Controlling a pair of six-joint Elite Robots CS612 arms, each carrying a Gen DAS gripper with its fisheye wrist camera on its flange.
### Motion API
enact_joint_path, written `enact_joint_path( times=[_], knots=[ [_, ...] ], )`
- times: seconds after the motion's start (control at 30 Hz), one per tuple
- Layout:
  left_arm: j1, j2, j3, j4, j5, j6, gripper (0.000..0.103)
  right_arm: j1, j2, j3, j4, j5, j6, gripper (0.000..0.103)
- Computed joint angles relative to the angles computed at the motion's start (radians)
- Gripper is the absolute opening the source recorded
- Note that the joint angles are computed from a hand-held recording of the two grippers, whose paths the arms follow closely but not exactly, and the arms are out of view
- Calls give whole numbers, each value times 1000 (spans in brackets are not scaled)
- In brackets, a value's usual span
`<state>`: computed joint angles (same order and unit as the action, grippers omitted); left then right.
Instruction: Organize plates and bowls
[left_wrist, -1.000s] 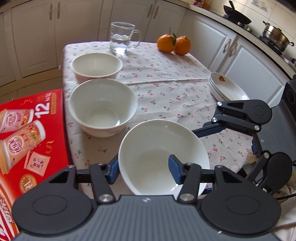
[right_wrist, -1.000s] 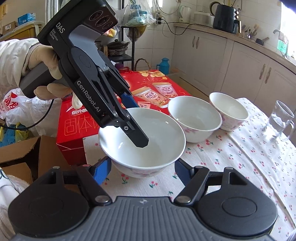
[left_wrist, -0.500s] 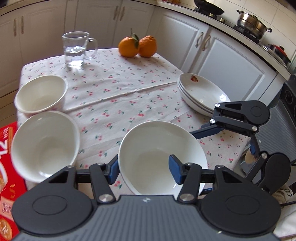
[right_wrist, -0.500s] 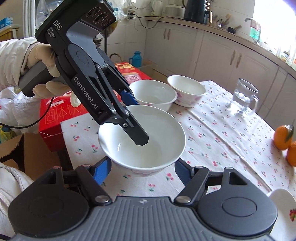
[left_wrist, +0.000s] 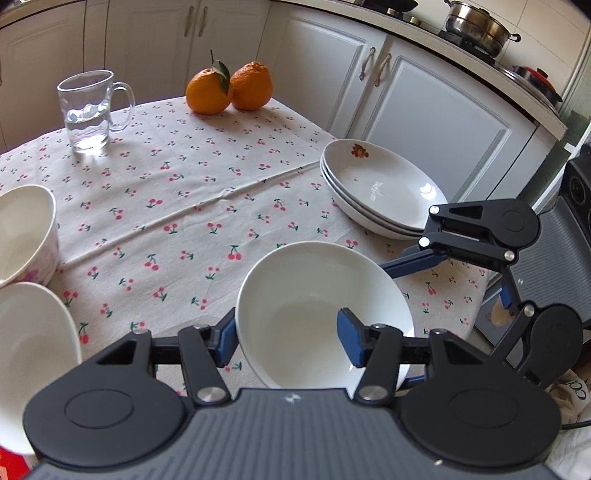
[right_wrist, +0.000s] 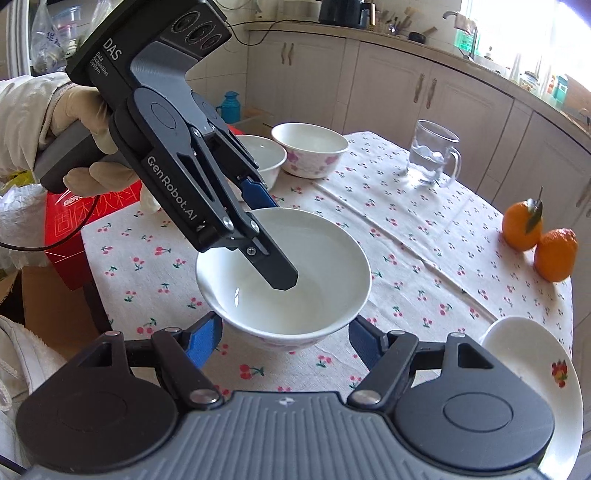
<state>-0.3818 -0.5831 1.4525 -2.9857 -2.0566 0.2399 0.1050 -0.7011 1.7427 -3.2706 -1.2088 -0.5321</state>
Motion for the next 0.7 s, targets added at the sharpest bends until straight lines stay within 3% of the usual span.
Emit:
enact_joint_path(
  times=[0.7],
  knots=[
    [-5,28,-38,12,1,-22,54,-9,16,-13,5,-6,27,80]
  ],
)
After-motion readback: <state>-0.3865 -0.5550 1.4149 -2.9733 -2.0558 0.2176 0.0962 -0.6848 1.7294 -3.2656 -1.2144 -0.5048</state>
